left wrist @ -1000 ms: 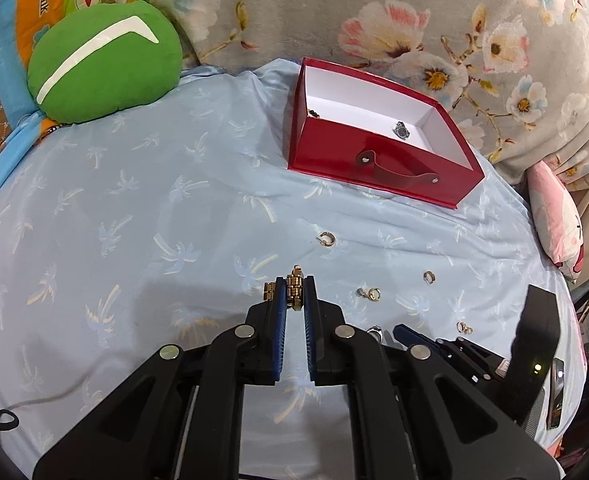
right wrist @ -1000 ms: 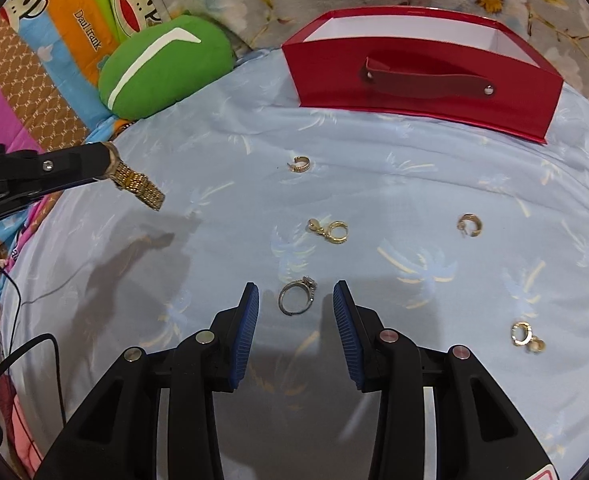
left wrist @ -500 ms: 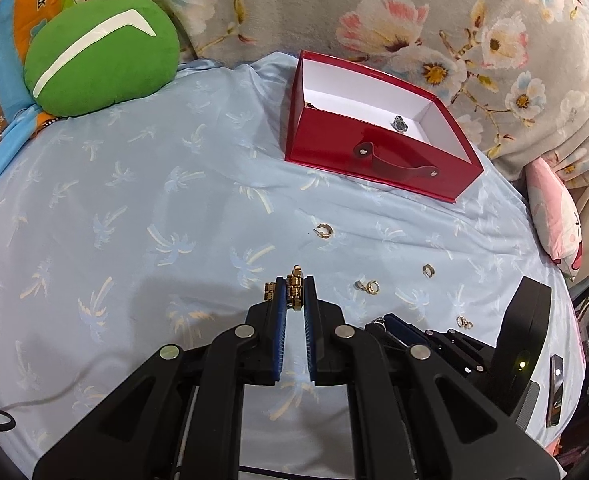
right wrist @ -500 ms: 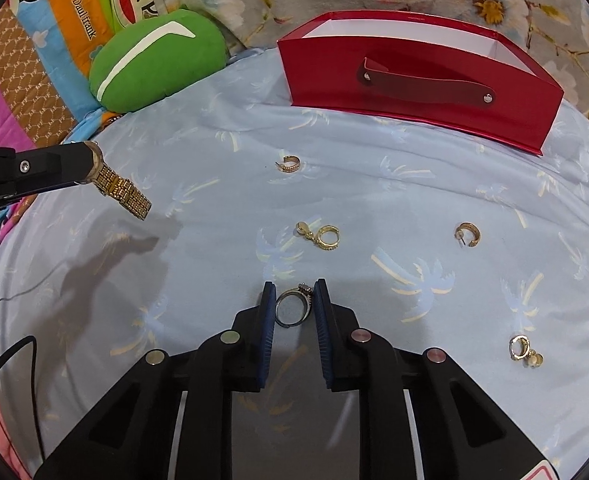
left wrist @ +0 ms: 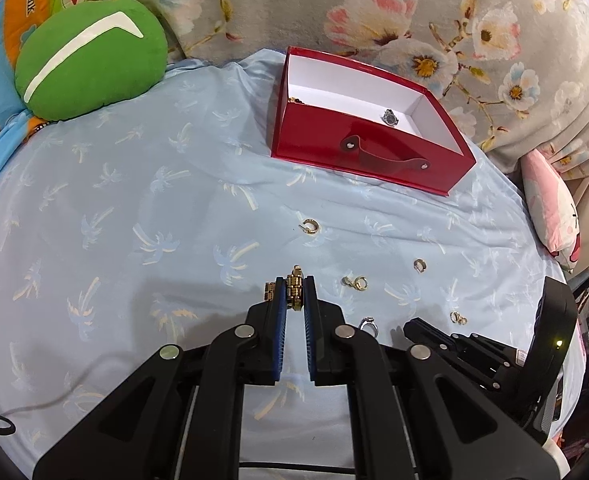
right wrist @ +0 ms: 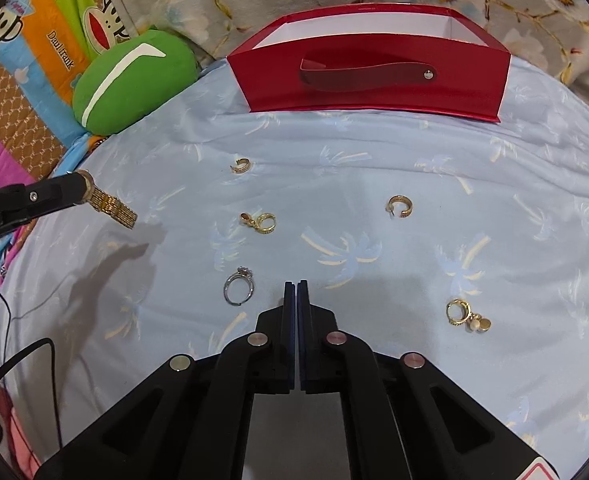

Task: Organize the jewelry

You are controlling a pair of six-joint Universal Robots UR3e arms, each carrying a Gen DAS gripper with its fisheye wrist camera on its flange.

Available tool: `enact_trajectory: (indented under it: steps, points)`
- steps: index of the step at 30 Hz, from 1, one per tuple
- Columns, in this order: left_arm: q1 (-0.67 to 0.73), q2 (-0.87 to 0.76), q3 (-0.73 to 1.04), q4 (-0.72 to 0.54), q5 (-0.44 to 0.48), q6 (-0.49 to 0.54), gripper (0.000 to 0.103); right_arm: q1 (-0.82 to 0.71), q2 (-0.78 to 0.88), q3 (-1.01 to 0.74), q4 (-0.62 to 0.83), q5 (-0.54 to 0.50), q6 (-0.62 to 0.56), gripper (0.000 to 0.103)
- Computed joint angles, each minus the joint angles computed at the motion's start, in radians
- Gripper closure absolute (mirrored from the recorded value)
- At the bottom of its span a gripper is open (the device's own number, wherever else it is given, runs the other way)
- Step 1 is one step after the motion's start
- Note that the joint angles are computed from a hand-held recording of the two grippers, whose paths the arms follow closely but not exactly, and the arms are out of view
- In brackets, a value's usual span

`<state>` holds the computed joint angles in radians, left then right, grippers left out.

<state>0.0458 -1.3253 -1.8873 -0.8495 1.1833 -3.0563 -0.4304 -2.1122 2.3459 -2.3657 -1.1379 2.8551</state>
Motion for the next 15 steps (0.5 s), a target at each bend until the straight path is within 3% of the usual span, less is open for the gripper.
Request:
enact_trajectory:
  steps: [1, 4, 12, 14, 15]
  points:
    - [-0.002, 0.0, 0.0, -0.002, -0.001, 0.0, 0.095, 0.015, 0.008, -0.004, -0.008, 0.002, 0.014, 0.084]
    - [-0.004, 0.002, -0.002, -0.002, 0.001, -0.001, 0.095, 0.096, 0.056, -0.014, -0.085, -0.04, 0.062, 0.07]
    - [0.013, 0.015, -0.023, -0.002, -0.001, 0.007, 0.095, 0.292, 0.25, -0.073, -0.249, -0.224, 0.167, 0.07]
    - [0.019, 0.015, -0.026, -0.004, -0.005, 0.009, 0.095, 0.317, 0.275, -0.081, -0.278, -0.262, 0.172, 0.072]
    - [0.021, 0.015, -0.027, -0.005, -0.008, 0.009, 0.095, 0.331, 0.284, -0.081, -0.297, -0.286, 0.176, 0.078]
